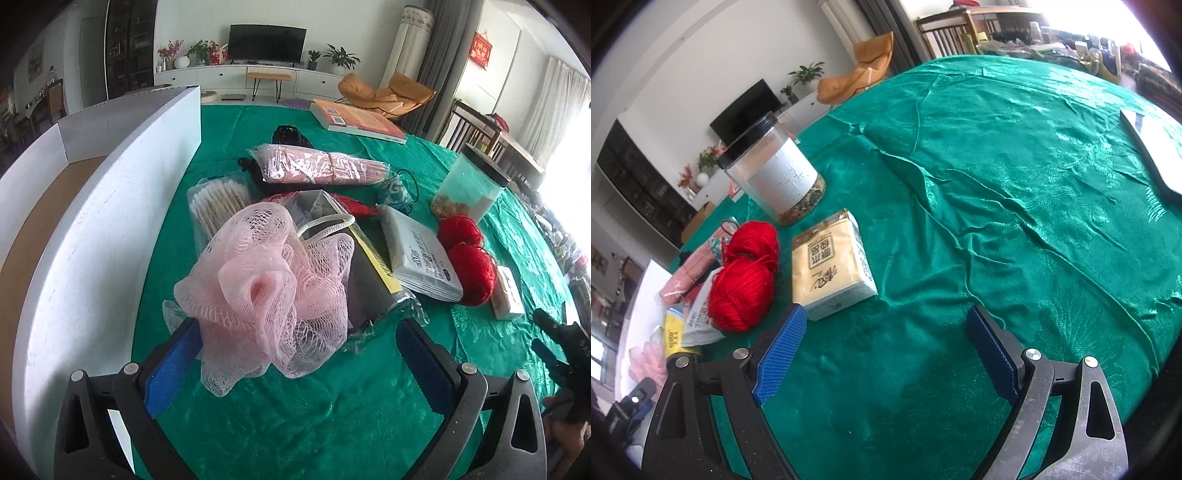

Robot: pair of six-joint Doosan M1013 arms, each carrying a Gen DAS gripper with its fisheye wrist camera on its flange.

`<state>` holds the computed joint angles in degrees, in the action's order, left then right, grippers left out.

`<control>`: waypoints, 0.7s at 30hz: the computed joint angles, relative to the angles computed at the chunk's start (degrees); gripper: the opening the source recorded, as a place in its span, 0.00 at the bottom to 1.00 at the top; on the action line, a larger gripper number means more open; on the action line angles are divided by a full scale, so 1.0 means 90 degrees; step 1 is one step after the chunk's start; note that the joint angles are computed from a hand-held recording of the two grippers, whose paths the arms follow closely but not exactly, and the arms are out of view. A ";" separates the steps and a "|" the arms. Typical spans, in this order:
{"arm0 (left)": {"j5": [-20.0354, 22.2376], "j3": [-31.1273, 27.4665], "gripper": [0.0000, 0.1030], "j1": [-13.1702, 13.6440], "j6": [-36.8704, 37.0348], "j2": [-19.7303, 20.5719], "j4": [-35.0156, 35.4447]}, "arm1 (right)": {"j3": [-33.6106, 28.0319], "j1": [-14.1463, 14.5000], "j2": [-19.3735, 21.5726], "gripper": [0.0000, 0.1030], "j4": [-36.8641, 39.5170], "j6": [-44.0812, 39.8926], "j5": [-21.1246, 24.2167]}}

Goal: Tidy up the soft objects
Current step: 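Lift the pink puff with the left tool while the right tool sweeps over the table, then carry the pink puff into the white box and open the left tool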

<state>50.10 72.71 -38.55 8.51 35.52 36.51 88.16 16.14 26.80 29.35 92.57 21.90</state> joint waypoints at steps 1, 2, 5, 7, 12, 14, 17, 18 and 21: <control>0.0011 -0.0012 0.99 0.0026 0.0036 0.0013 -0.0047 | 0.0042 -0.0021 -0.0030 0.88 0.0492 -0.0488 -0.0076; -0.0025 -0.0012 0.99 0.0058 0.0044 0.0022 -0.0087 | 0.0012 -0.0019 -0.0032 0.88 0.0651 -0.0749 -0.0069; -0.0194 0.0079 0.86 0.0129 -0.0109 -0.0009 -0.0140 | -0.0595 0.0027 0.0219 0.88 0.0136 -0.0933 0.0712; -0.0249 0.0098 0.49 0.0181 -0.0067 -0.0026 -0.0299 | -0.1235 0.0142 0.0521 0.88 -0.0780 -0.0720 0.1392; -0.0870 0.0565 0.32 0.0238 -0.0485 -0.0404 -0.0131 | -0.2368 0.0279 0.1115 0.52 -0.2321 -0.0186 0.2988; -0.1182 0.0789 0.32 0.0239 -0.0879 -0.0600 0.0202 | -0.2374 0.0186 0.1039 0.52 -0.2380 0.0030 0.2769; -0.1553 0.1016 0.32 0.0248 -0.1439 -0.0848 0.0691 | -0.2530 0.0048 0.0979 0.52 -0.2580 0.0341 0.2515; -0.1618 0.1078 0.32 0.0240 -0.1609 -0.0930 0.0859 | -0.2617 0.0022 0.0967 0.52 -0.2720 0.0459 0.2493; -0.1656 0.1281 0.32 0.0182 -0.2031 -0.1210 0.1404 | -0.2854 0.0021 0.0914 0.52 -0.2719 0.0310 0.2529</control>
